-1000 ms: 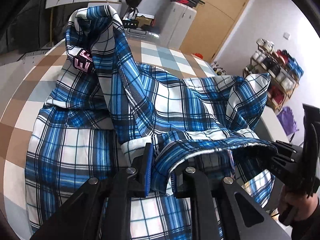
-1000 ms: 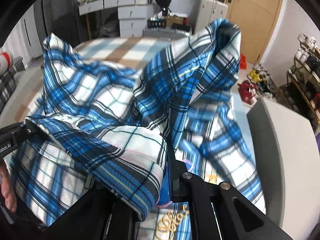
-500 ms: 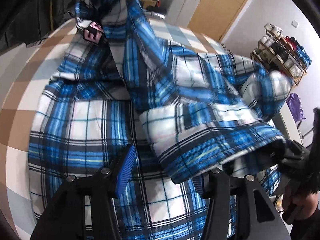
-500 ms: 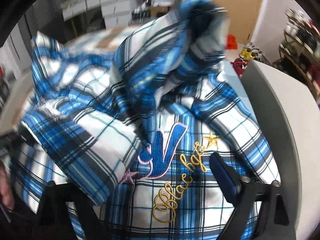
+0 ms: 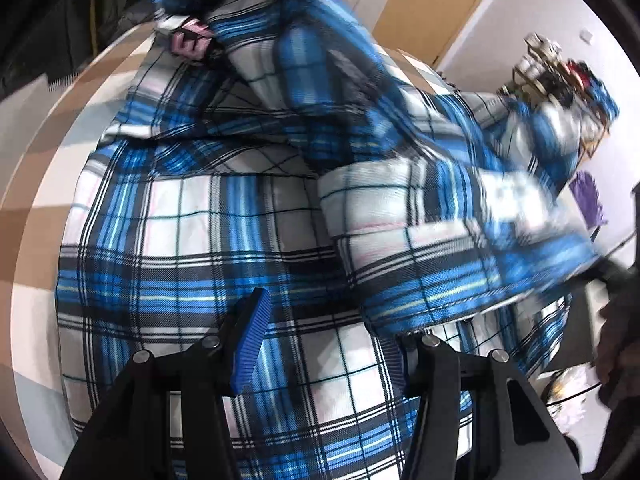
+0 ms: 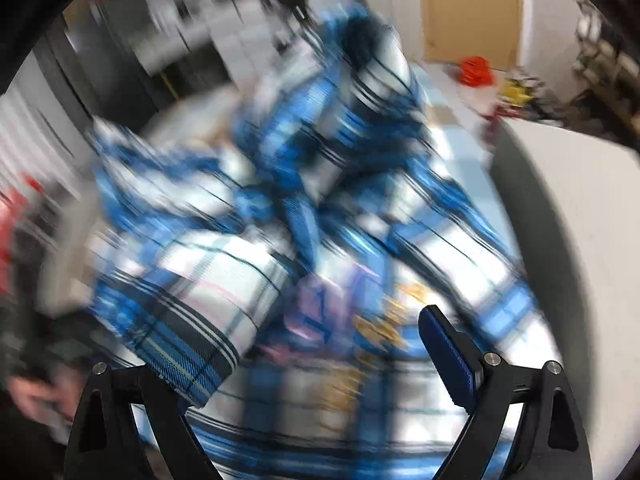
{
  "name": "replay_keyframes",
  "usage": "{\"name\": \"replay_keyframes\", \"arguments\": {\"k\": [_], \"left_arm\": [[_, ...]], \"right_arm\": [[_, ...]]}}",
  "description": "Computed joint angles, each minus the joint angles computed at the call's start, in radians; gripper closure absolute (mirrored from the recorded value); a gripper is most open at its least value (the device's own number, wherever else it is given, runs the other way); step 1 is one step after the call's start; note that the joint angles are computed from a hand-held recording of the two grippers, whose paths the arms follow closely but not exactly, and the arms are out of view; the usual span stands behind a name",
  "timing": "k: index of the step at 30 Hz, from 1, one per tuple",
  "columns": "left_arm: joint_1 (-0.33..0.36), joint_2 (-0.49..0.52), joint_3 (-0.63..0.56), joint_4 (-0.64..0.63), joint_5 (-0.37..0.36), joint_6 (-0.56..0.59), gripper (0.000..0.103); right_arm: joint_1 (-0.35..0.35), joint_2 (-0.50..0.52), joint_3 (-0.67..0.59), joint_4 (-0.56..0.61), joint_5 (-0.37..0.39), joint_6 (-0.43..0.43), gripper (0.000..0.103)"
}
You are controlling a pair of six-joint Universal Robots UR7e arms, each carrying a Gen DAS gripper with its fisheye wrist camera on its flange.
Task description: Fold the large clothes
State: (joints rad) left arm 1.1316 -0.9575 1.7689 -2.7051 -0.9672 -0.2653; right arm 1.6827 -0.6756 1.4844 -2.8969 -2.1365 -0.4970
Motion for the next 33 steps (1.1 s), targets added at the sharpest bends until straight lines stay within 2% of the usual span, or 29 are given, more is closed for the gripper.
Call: {"name": "replay_keyframes", "arguments": {"k": [1,2,3,6,8,9,11,12,13,14,15,16,19,21,24,26,29,30,32,33], "left_arm": [[0.005,-0.006,-0.002,0.004,-0.017,-0.012,0.056],[0.008,-0.013,-0.002,0.004,-0.037,-0.022,0.056],[0.010,-0.023,0.002,0.000,-0.051,-0.023,0.056],[0.006,-0.059,0.028,-0.030,-0.096,0.010,0.056],[-0.007,-0.078,0.049,-0.067,-0.100,0.056,0.056],[-0.008,-0.083,0.050,-0.078,-0.099,0.074,0.056],[-0.014,-0.087,0.054,-0.100,-0.105,0.103,0.056],[-0.013,-0.082,0.046,-0.091,-0.107,0.107,0.056],[-0.013,-0.077,0.041,-0.082,-0.107,0.101,0.056],[-0.010,-0.073,0.031,-0.062,-0.111,0.088,0.056],[-0.005,-0.074,0.023,-0.045,-0.129,0.077,0.056],[-0.001,-0.072,0.022,-0.053,-0.141,0.071,0.056],[-0.009,-0.124,0.118,-0.207,-0.184,0.096,0.056],[-0.023,-0.166,0.171,-0.312,-0.201,0.162,0.056],[-0.020,-0.155,0.161,-0.382,-0.266,0.229,0.056],[-0.003,-0.116,0.105,-0.340,-0.368,0.240,0.056],[0.035,-0.055,0.018,-0.208,-0.538,0.215,0.056],[0.045,-0.033,0.000,-0.185,-0.569,0.198,0.056],[0.050,-0.012,-0.024,-0.115,-0.554,0.179,0.056],[0.052,-0.006,-0.030,-0.091,-0.544,0.167,0.056]], "right_arm": [[0.007,0.015,0.007,-0.013,-0.063,-0.022,0.009],[0.010,0.027,0.012,-0.030,-0.084,-0.038,0.009],[0.006,0.028,0.024,-0.042,-0.078,-0.045,0.009],[0.004,0.007,0.042,0.016,-0.075,0.017,0.009],[0.008,-0.005,0.048,0.057,-0.094,0.024,0.009],[0.018,0.004,0.058,0.024,-0.138,-0.026,0.008],[0.044,0.054,0.079,-0.155,-0.242,-0.223,0.008],[0.051,0.076,0.087,-0.247,-0.264,-0.322,0.008],[0.059,0.091,0.094,-0.298,-0.276,-0.385,0.007],[0.064,0.097,0.097,-0.306,-0.285,-0.407,0.007],[0.065,0.086,0.107,-0.273,-0.273,-0.388,0.007],[0.064,0.059,0.119,-0.197,-0.242,-0.336,0.007],[0.050,-0.046,0.160,-0.008,-0.088,-0.190,0.007],[0.031,-0.113,0.186,0.050,0.052,-0.101,0.007],[-0.018,-0.192,0.219,0.073,0.330,0.047,0.004],[-0.037,-0.188,0.203,0.096,0.466,0.123,0.003],[-0.091,-0.133,0.151,0.163,0.776,0.216,0.002],[-0.106,-0.121,0.145,0.183,0.839,0.234,0.002],[-0.138,-0.056,0.091,0.242,0.952,0.300,0.002],[-0.151,-0.032,0.073,0.240,0.968,0.339,0.002]]}}
